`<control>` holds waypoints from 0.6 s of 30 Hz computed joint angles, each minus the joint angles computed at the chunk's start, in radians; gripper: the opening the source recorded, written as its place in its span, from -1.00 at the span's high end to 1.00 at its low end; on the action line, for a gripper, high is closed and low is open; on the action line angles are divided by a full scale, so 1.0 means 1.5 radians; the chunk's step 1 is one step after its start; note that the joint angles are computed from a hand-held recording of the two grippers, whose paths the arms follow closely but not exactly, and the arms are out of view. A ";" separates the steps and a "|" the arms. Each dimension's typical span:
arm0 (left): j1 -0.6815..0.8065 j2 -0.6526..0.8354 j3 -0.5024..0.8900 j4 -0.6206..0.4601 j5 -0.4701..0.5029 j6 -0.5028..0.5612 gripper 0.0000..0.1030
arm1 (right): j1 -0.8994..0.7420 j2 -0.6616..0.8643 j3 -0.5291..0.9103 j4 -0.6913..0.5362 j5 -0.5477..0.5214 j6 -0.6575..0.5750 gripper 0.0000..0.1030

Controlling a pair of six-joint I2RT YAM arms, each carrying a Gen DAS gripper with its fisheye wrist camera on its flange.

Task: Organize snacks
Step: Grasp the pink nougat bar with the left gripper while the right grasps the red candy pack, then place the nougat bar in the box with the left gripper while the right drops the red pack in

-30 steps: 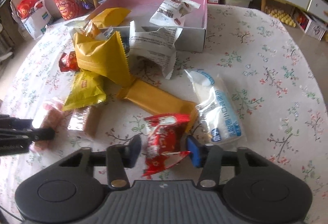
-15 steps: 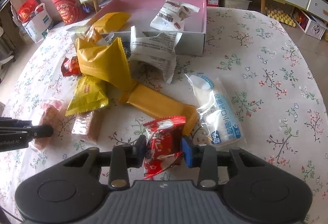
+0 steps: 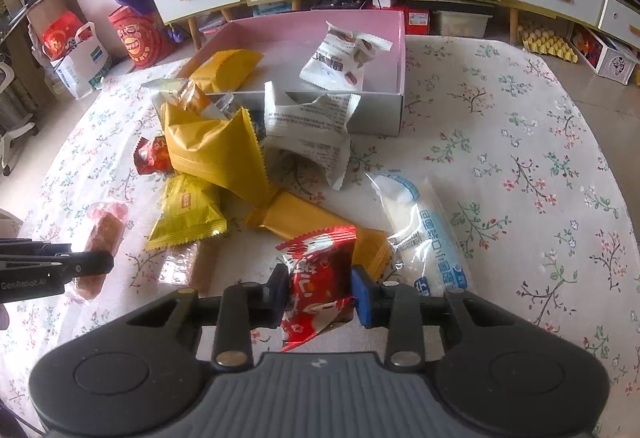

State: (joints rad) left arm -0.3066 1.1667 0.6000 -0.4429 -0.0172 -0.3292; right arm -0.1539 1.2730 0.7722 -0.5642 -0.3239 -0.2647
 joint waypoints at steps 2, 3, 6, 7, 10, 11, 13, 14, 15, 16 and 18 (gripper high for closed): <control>0.000 -0.004 0.002 -0.002 0.000 -0.003 0.43 | 0.001 -0.004 0.001 0.000 -0.002 0.001 0.64; 0.001 -0.008 0.003 -0.003 0.000 -0.005 0.43 | 0.001 -0.005 0.002 -0.001 -0.004 0.001 0.64; 0.002 -0.017 0.006 -0.005 -0.002 -0.010 0.43 | 0.002 -0.008 0.007 -0.003 -0.011 0.004 0.64; 0.002 -0.020 0.007 -0.006 -0.003 -0.012 0.43 | 0.000 -0.008 0.009 -0.005 -0.015 0.005 0.64; -0.001 -0.030 0.010 -0.009 -0.007 -0.018 0.43 | -0.006 -0.009 0.020 -0.009 -0.029 0.010 0.64; -0.002 -0.034 0.010 -0.011 -0.008 -0.021 0.43 | -0.010 -0.009 0.025 -0.009 -0.035 0.011 0.64; -0.002 -0.042 0.012 -0.012 -0.011 -0.027 0.43 | -0.020 -0.007 0.034 -0.007 -0.048 0.012 0.64; -0.003 -0.044 0.015 -0.013 -0.012 -0.030 0.43 | -0.025 -0.003 0.040 -0.006 -0.053 0.014 0.64; -0.003 -0.047 0.017 -0.013 -0.014 -0.032 0.43 | -0.031 0.003 0.047 -0.005 -0.059 0.018 0.64; -0.004 -0.049 0.021 -0.012 -0.016 -0.034 0.43 | -0.039 0.010 0.055 -0.003 -0.067 0.024 0.64; -0.004 -0.048 0.028 -0.009 -0.016 -0.038 0.43 | -0.052 0.027 0.072 -0.002 -0.082 0.035 0.64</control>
